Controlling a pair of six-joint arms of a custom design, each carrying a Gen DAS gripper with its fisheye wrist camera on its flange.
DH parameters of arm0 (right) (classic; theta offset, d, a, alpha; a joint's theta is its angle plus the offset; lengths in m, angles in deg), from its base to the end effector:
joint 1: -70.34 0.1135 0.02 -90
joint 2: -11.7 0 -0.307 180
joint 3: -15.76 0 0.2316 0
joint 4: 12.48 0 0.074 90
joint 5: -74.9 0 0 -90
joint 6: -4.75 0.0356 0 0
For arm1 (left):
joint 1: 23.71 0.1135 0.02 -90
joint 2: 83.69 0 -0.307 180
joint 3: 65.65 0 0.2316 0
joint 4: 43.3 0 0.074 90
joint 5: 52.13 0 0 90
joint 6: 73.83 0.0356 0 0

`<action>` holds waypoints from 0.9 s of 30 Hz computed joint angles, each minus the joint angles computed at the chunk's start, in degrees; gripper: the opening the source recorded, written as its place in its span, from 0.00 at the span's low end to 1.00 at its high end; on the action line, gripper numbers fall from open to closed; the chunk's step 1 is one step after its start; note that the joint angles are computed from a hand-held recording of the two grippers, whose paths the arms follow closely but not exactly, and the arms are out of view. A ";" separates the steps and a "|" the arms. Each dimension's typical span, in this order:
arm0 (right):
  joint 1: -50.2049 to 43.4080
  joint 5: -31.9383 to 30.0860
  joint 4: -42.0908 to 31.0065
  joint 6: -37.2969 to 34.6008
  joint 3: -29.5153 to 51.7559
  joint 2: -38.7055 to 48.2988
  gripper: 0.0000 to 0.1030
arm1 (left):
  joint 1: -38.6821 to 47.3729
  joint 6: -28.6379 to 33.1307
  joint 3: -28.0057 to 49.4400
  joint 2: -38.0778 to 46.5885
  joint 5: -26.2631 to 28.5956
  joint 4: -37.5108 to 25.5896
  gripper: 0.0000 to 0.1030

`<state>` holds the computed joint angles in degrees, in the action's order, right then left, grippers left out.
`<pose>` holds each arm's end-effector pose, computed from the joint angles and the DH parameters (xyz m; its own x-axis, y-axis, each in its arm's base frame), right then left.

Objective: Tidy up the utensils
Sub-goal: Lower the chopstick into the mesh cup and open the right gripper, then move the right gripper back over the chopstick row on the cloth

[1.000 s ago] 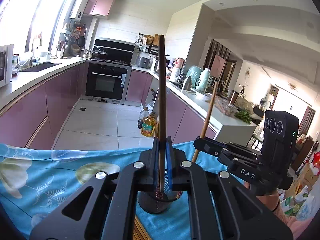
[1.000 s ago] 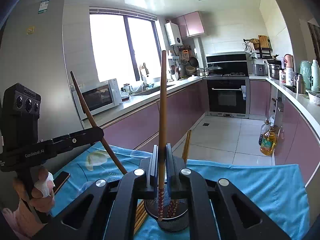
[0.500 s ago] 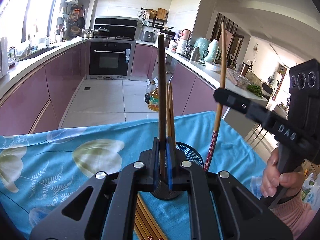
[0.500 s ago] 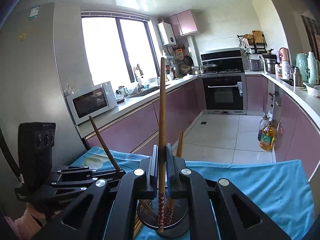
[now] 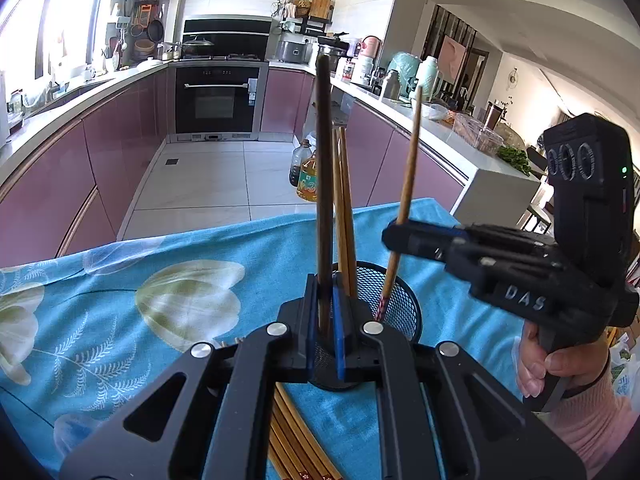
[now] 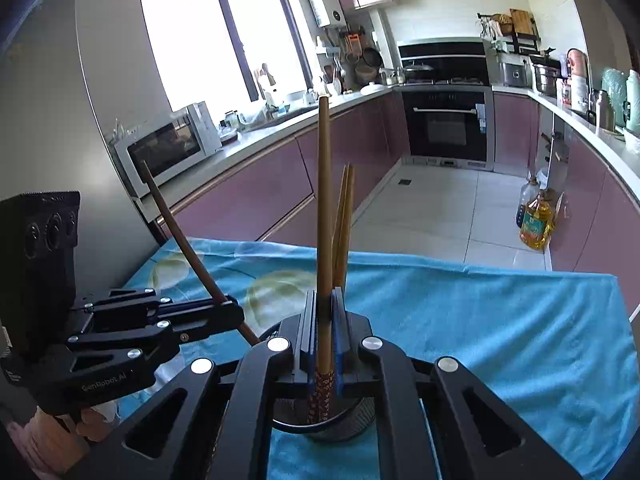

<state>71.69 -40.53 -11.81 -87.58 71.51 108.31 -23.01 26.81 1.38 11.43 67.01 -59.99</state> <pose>0.3111 0.0226 0.1984 -0.6304 -0.0516 -0.7745 -0.3752 0.8938 0.2458 0.3265 -0.0133 0.2362 -0.6304 0.1536 -0.7609 0.4592 0.8641 -0.2060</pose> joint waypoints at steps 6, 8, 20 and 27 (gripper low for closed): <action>1.45 2.99 -0.66 0.67 0.62 2.51 0.08 | -0.01 -0.49 -0.52 1.20 -0.40 1.61 0.10; 1.58 3.05 -0.20 1.09 0.17 2.48 0.11 | 0.31 -0.54 -1.10 0.65 0.01 1.81 0.14; 3.57 4.51 7.30 0.18 -9.54 -5.87 0.40 | 6.35 0.83 -10.70 -5.56 2.98 8.00 0.30; 5.96 0.70 7.05 -1.34 -14.84 -11.42 0.44 | 13.66 5.73 -15.78 -8.60 7.12 6.67 0.36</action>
